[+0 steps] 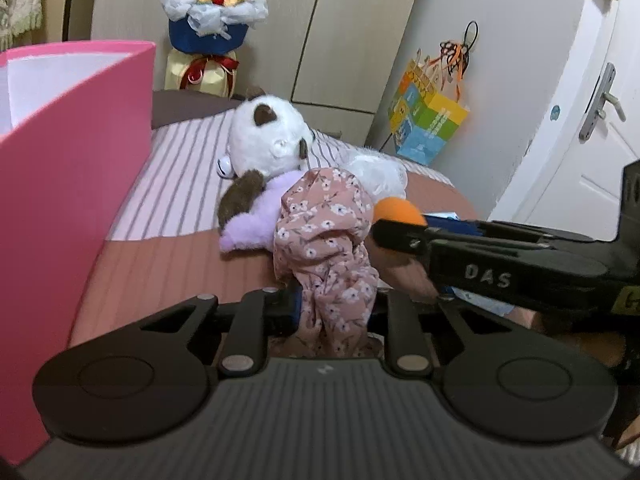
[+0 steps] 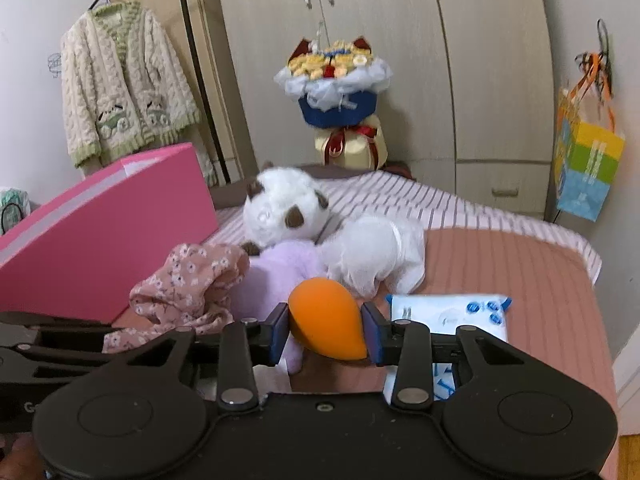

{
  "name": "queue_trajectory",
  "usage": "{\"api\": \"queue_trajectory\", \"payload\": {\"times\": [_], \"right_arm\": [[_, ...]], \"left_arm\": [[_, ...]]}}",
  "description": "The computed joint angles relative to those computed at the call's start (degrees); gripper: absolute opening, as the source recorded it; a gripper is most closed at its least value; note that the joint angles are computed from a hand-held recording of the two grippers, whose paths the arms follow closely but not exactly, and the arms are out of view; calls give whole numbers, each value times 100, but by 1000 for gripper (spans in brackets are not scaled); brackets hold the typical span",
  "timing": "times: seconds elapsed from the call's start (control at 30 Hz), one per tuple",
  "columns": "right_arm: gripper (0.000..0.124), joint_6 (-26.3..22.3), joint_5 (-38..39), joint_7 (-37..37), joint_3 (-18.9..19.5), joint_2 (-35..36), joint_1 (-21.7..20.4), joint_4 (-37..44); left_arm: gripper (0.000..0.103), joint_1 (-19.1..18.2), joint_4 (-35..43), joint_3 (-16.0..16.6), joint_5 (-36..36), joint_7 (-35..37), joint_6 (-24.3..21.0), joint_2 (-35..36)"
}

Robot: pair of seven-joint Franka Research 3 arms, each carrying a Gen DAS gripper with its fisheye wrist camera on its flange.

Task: Organize soft objects
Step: 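Grasp the floral scrunchie with the left tool while the right tool grasps the orange sponge, then carry scrunchie and orange sponge into the pink box and release both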

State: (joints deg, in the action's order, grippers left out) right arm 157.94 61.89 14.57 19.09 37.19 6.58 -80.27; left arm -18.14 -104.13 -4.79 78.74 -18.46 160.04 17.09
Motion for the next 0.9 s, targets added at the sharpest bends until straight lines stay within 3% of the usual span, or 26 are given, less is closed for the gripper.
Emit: {"api": "queue_trajectory", "payload": {"times": [0.3, 0.53, 0.73, 0.9], "right_arm": [[44, 257, 1231, -864, 219, -597, -246, -747], [44, 22, 1914, -1145, -117, -1099, -85, -1318], [44, -189, 1992, -1258, -459, -1462, 200, -1788], [44, -235, 2049, -1423, -621, -1749, 383, -2172]], "left_arm": [[20, 118, -489, -110, 820, -876, 74, -491], [20, 344, -987, -323, 804, -917, 114, -939], [20, 483, -1404, -481, 764, -1082, 116, -1348], [20, 572, -1730, -602, 400, -775, 183, -1625]]}}
